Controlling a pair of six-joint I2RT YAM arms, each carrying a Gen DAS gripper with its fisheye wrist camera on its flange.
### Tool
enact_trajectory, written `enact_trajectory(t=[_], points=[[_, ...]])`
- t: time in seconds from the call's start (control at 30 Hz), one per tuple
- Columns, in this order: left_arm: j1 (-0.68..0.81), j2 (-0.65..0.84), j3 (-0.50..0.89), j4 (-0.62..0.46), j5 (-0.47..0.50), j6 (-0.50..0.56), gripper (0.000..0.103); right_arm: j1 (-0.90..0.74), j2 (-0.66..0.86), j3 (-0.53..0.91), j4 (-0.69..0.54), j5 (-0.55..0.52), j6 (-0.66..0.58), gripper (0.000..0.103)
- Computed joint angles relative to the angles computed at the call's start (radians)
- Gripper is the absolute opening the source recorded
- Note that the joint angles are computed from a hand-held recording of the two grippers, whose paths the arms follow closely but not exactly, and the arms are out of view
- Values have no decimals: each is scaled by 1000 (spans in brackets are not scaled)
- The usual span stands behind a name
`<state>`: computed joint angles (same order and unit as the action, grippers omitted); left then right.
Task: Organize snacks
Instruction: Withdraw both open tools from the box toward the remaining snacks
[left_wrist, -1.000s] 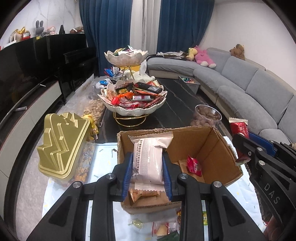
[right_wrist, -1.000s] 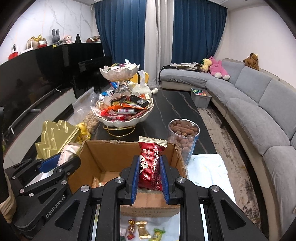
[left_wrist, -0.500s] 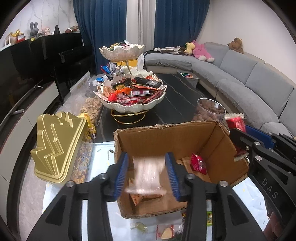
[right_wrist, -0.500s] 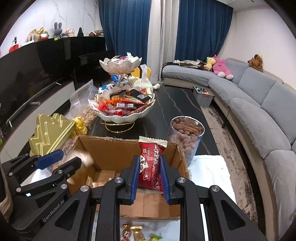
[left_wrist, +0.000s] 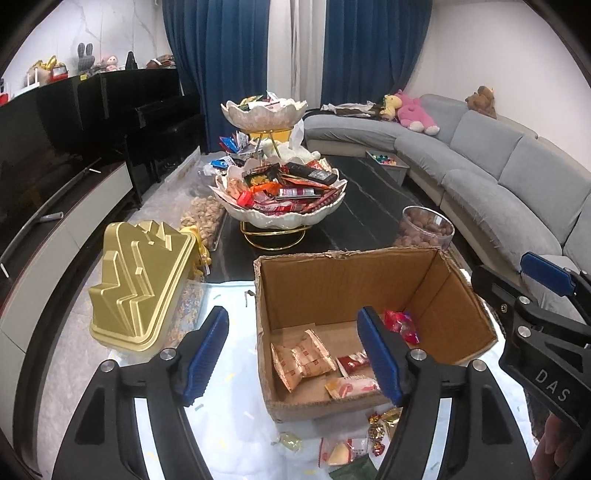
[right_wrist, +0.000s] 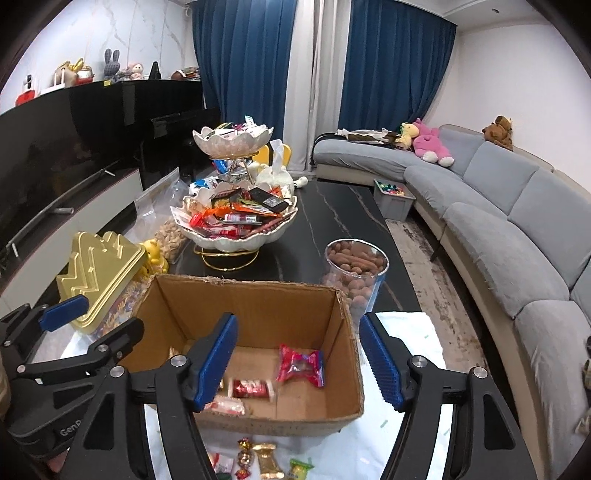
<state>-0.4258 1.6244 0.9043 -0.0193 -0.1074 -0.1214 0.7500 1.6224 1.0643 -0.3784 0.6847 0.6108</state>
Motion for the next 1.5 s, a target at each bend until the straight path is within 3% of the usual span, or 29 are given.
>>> enact_trajectory(t=[0.93, 1.5], points=[[-96, -295, -108, -133, -93, -33, 72, 167, -197, -50, -199, 129, 151, 69], [-172, -378, -185, -155, -149, -76, 72, 246, -263, -102, -306, 172, 269, 69]])
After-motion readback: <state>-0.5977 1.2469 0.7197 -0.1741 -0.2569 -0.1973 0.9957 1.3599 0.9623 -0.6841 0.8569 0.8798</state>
